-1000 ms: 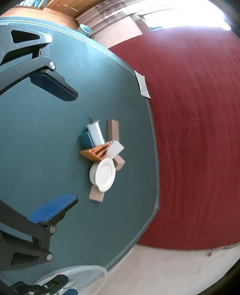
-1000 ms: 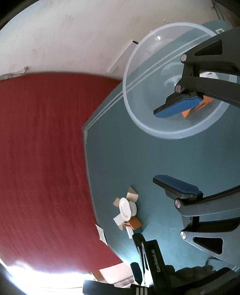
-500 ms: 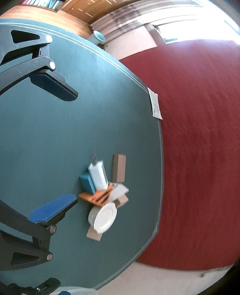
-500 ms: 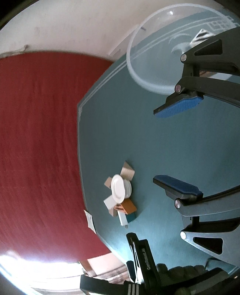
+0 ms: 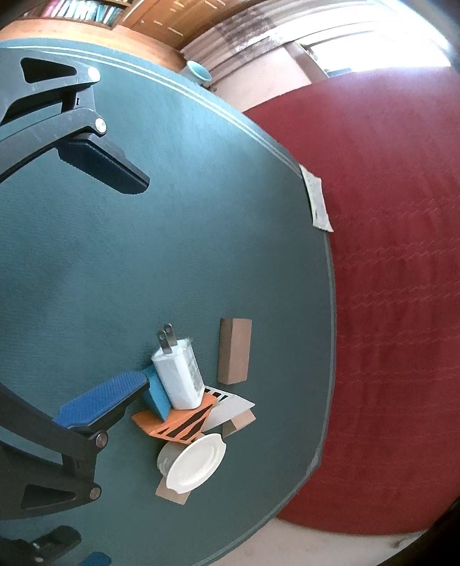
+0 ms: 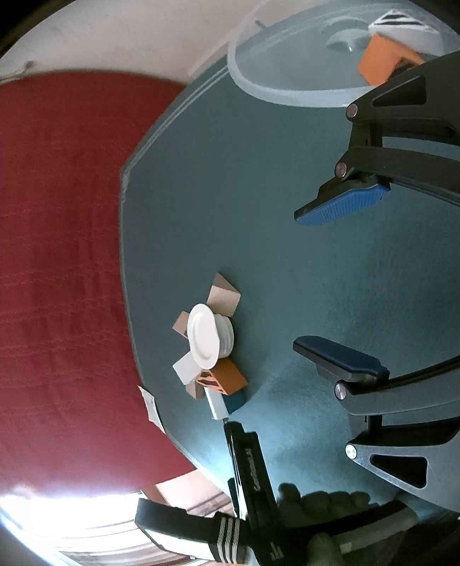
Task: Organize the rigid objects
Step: 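Move the left tool toward the white charger plug in the pile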
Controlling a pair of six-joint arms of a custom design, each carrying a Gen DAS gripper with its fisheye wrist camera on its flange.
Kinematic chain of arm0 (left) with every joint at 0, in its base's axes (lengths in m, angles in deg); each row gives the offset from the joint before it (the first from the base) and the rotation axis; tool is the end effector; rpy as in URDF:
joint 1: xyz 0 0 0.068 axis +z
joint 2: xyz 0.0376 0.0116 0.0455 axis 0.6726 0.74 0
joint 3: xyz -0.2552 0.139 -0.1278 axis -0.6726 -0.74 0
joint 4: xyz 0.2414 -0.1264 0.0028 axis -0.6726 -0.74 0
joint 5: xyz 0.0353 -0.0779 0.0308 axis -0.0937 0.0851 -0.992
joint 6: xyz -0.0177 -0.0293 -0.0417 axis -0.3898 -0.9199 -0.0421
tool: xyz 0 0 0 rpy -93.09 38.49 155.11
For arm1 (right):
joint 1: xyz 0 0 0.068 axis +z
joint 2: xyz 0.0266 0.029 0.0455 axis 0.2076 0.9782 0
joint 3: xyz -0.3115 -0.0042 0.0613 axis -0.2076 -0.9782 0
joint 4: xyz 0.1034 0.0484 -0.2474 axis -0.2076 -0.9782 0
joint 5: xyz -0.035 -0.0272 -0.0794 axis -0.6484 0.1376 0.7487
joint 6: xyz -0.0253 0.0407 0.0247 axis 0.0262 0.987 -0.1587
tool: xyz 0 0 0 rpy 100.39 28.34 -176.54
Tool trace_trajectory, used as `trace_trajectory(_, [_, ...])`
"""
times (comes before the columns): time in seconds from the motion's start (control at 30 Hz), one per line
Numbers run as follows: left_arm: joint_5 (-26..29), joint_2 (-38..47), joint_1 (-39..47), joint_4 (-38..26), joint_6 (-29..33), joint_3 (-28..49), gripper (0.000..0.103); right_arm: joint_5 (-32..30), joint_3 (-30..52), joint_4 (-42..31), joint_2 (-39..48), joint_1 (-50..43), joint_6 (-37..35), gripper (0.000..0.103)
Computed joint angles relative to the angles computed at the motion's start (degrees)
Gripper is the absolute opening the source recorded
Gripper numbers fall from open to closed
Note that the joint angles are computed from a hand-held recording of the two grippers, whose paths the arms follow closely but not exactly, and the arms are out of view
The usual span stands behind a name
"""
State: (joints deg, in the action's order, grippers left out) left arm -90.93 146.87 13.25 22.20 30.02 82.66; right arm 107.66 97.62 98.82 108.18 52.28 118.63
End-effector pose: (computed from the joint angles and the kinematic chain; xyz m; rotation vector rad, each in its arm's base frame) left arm 0.3329 -0.1705 0.0573 0.1400 2.3580 0.0685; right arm 0.2286 0.1696 0.0429 0.2375 2.2734 0.0453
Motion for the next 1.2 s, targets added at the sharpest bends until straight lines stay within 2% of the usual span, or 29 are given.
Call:
trace_trajectory(0.23, [-1.87,0.57,-1.6,-2.26,0.13,2.67,0.102,-3.06,0.63,0.94,0.79,-1.1,-0.69,0.066])
trace_trajectory(0.37, [-0.27,1.44,-0.9,-3.43,0.88,5.28,0.102,-3.83,0.18,1.92,0.96,-1.47,-0.71,0.066])
trace_trajectory(0.67, [-2.83,5.03,-2.36,-5.12,2.25,9.97,0.102,-4.54,-0.39,3.2,1.16,-1.88,-0.48,0.066])
trace_trajectory(0.87, [-2.04,5.47,-0.65,-6.08,-0.41,9.62,0.102,-4.31,-0.24,3.25,1.46,-1.69,-0.08,0.066])
trace_trajectory(0.97, [0.0,4.98,0.56,-6.56,-2.1,9.15,0.102,-4.44,-0.1,3.2,1.6,-1.84,-0.11,0.066])
trace_trajectory(1.2, [-0.26,5.6,0.76,-6.57,0.96,10.08,0.102,-4.6,0.03,2.86,1.47,-1.88,-0.07,0.066])
